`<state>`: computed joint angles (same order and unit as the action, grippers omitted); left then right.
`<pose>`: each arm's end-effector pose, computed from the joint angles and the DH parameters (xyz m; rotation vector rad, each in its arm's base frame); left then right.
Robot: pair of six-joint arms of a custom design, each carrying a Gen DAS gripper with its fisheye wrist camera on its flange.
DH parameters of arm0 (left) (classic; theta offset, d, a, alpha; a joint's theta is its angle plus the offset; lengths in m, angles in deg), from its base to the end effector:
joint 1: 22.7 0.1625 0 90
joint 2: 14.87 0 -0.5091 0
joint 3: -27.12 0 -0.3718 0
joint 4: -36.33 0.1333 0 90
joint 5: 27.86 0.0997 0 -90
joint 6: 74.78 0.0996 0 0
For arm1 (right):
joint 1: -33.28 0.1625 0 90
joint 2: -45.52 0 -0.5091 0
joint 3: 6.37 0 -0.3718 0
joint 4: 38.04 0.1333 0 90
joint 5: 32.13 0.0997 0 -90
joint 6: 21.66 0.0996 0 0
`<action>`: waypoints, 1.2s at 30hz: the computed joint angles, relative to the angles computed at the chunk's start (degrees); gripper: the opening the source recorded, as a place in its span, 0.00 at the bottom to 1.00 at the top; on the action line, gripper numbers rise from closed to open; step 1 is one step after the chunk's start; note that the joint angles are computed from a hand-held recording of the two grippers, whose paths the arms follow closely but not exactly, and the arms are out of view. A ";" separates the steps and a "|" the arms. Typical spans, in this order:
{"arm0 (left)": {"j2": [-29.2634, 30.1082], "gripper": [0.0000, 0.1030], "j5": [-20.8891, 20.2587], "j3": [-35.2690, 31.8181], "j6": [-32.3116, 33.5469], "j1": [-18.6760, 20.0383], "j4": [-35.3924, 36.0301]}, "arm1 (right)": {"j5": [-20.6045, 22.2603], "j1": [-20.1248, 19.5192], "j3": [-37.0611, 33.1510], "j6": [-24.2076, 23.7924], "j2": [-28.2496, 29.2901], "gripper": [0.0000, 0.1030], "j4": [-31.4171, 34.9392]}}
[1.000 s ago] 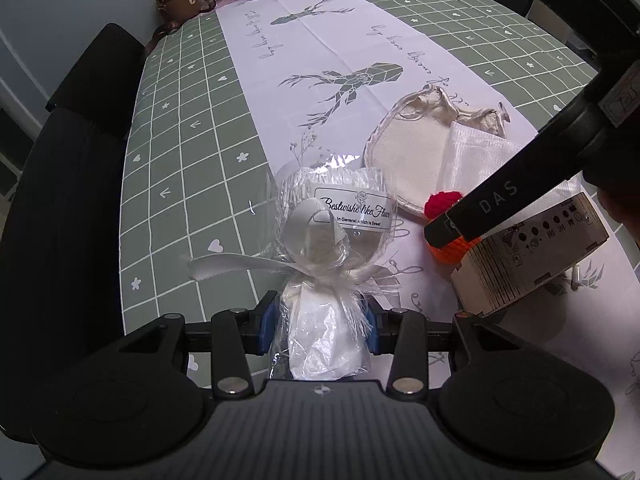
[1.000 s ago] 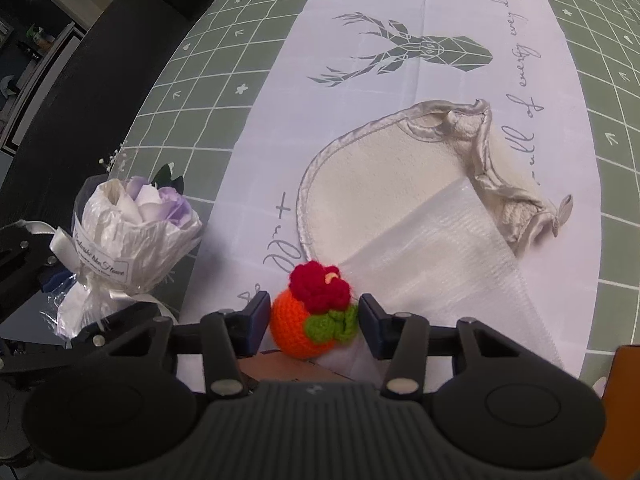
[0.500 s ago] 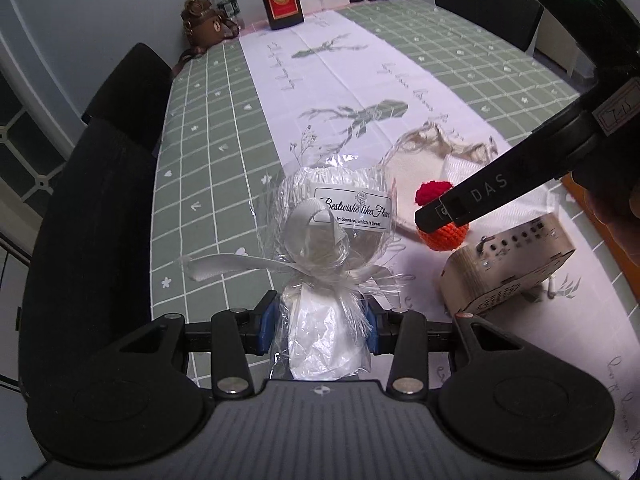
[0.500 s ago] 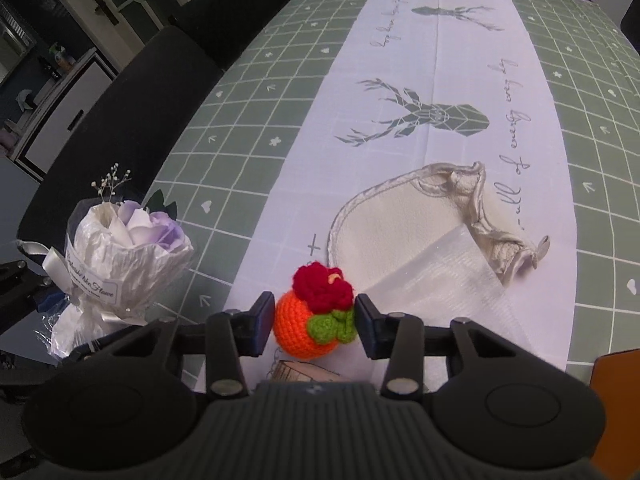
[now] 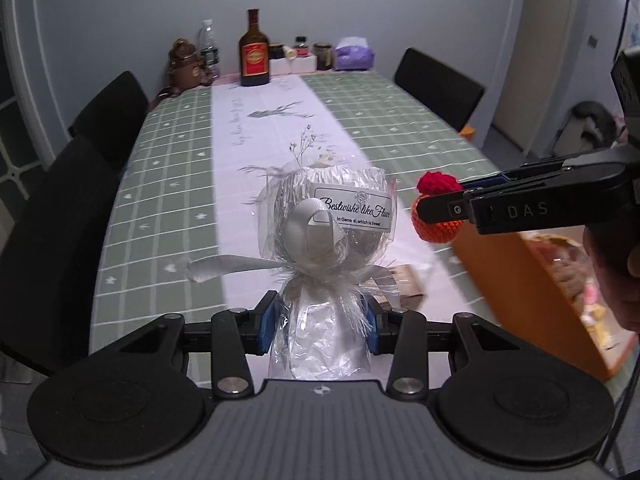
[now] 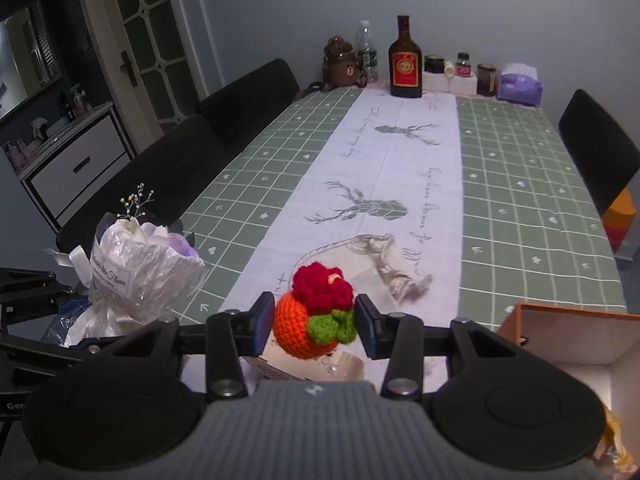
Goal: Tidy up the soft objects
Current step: 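Carry the bouquet with the left gripper while the right gripper carries the crocheted fruit over the box, then open the left gripper to drop the bouquet while the right gripper releases the fruit into the box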
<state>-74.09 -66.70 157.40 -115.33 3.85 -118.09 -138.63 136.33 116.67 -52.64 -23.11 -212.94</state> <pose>-0.3289 -0.4001 0.1746 0.5378 2.3220 -0.8136 0.2234 -0.4987 0.3025 0.9139 -2.5451 0.6664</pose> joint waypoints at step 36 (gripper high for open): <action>31.70 0.46 -13.98 -35.06 19.72 6.38 3.92 | -3.47 -22.17 -1.58 -23.07 -7.23 0.42 -7.76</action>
<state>-42.39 -80.68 122.34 -95.61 10.23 -114.17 -142.10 114.16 115.10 -75.71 -30.35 -220.70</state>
